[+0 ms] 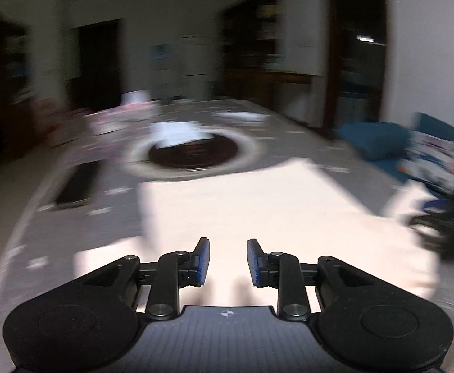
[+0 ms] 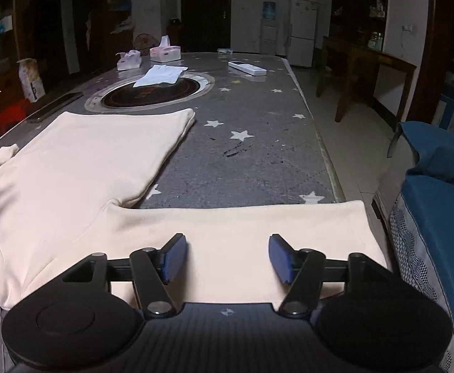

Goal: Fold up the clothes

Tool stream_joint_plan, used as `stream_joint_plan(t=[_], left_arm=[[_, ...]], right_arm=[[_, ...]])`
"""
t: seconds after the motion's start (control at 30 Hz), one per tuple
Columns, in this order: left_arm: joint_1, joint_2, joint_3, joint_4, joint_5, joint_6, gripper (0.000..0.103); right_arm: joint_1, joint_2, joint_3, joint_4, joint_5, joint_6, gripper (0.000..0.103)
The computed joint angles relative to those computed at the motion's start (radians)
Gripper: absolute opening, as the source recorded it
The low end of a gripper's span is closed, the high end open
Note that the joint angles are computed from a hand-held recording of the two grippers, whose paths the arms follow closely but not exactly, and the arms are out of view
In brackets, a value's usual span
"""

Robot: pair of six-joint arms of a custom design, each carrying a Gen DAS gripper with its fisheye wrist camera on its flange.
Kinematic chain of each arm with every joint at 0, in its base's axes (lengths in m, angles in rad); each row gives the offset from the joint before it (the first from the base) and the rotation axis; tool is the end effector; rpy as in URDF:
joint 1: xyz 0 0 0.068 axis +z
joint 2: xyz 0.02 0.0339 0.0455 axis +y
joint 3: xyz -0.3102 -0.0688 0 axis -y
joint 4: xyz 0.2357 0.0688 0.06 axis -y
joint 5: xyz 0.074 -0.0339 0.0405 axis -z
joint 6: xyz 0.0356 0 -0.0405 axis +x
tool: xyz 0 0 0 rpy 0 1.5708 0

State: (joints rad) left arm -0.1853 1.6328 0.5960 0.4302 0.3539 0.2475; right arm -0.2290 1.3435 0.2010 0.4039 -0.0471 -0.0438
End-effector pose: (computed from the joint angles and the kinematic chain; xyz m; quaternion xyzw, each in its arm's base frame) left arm 0.2917 -0.0672 0.1895 0.2670 0.8343 -0.1417 0.4610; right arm 0.1792 -0.0400 0.1525 0.0751 0.9114 -0.0336 0.4033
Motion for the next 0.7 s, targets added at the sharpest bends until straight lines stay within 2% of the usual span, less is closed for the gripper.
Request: stream_joint_plan(t=[0.13,0.2,0.27,0.5,0.53,0.67,0.7], left_arm=[[0.077,0.097,0.1,-0.021,-0.104,-0.044,0.03],[0.105,0.148,0.158,-0.048,-0.146,-0.054,0.036],[0.124,0.194,0.212,-0.093,-0.149,-0.06,0.042],[0.142,0.263,0.276,-0.132,-0.124,-0.057,0.042],[0.141,0.268,0.279,-0.132,-0.118,-0.062,0.041],[0.148,0.276,0.274,-0.106,-0.096,-0.075,0.013],[0.149,0.276,0.27,-0.095,-0.095,-0.078,0.011]], right_arm=[[0.004,0.032,-0.025,0.069,0.01,0.025,0.078],[0.009,0.038,-0.033,0.088,0.017,0.033,0.083],[0.015,0.048,-0.039,0.106,0.022,0.038,0.086],[0.039,0.085,-0.06,0.177,0.038,0.058,0.1],[0.043,0.09,-0.062,0.185,0.04,0.061,0.101],[0.052,0.104,-0.067,0.207,0.047,0.07,0.103],[0.052,0.105,-0.069,0.211,0.047,0.071,0.103]])
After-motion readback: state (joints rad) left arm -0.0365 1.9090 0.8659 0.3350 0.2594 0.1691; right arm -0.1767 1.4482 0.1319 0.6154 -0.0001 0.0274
